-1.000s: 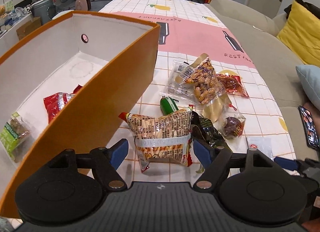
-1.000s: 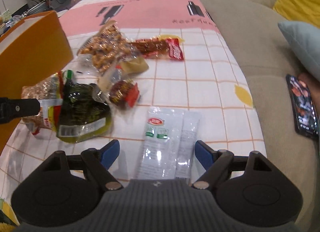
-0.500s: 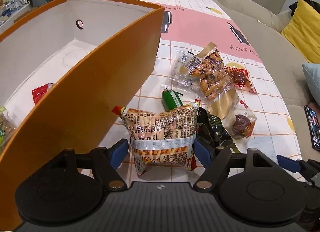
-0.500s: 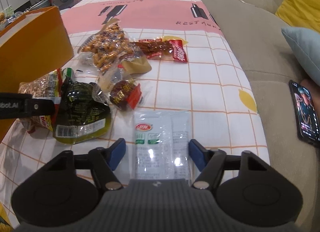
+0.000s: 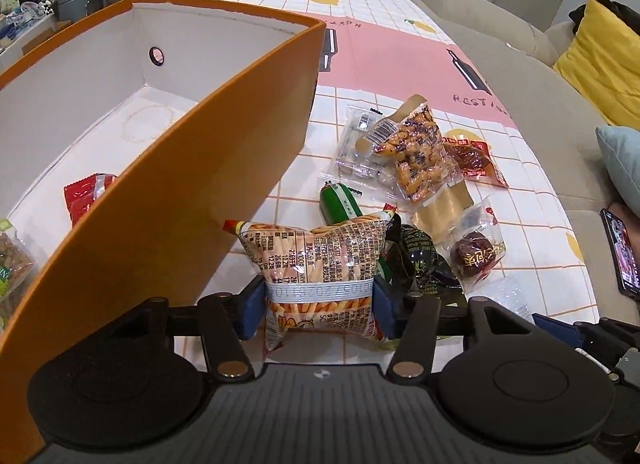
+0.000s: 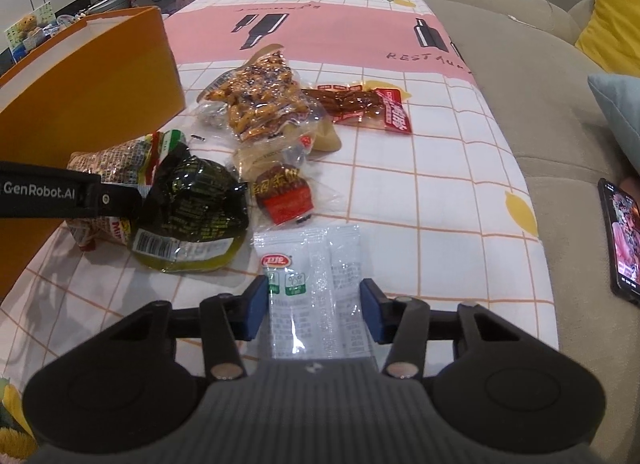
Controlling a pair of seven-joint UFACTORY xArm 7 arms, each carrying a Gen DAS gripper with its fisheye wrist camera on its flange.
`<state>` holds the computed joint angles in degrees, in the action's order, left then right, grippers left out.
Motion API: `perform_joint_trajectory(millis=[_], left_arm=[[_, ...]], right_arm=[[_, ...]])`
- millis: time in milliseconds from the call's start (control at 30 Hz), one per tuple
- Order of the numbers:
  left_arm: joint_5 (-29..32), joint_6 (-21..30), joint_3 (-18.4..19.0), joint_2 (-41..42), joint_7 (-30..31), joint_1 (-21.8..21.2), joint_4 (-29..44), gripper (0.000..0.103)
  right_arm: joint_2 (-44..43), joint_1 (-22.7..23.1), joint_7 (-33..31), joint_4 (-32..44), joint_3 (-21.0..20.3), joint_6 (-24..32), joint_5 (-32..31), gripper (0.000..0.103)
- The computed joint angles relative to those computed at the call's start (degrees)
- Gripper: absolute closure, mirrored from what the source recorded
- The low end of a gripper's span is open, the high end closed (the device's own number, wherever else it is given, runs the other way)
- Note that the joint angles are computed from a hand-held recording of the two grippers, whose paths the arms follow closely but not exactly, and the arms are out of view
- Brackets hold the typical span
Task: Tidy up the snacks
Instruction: 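Grasp the striped snack bag with the left tool while the right grasps the white sachet, then carry both packets over the box and open both tools to release them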
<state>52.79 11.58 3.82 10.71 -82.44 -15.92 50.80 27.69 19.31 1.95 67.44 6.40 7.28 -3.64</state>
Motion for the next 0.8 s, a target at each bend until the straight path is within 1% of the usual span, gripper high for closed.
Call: perform_joint_trajectory(millis=[100, 167, 333, 467, 700, 767, 800], left_arm=[[1.01, 0.43, -0.03, -1.2, -0.55, -0.1, -0.63, 0.042], [1.47, 1.44, -0.61, -2.34, -0.85, 0.09, -1.19, 0.042], [-1.14, 4.37, -3.46, -5.51, 1.2, 1.58, -2.88, 0.043], [-3.22, 5.27, -5.5, -8.15, 3.09, 2.91, -4.3, 0.043], [-7.56, 5.89, -8.73, -13.41, 6.52, 5.11, -6.79, 0.043], [-8.63, 6.29, -9.65, -15.29, 7.08, 5.88, -7.69, 0.043], [-9.12, 6.35, -10.1, -16.09, 7.32, 6.34, -8.1, 0.043]], right_arm=[[-0.31, -0.96, -0.97, -0.16, 1.31, 0.4, 0.67, 0.057], [-0.6, -0.95, -1.31, -0.4, 1.4, 0.19, 0.83, 0.057], [-2.24, 0.05, -0.9, -2.1, 0.37, -1.51, 0.45, 0.057], [-3.86, 0.14, -0.71, -3.84, 0.37, -2.76, 0.26, 0.057], [-7.09, -0.72, -2.93, -7.54, 2.41, -7.62, 0.18, 0.057], [-8.17, -1.17, -3.7, -8.67, 3.45, -9.22, 0.29, 0.057], [-8.7, -2.03, -4.28, -9.1, 4.62, -9.72, 0.56, 0.057]])
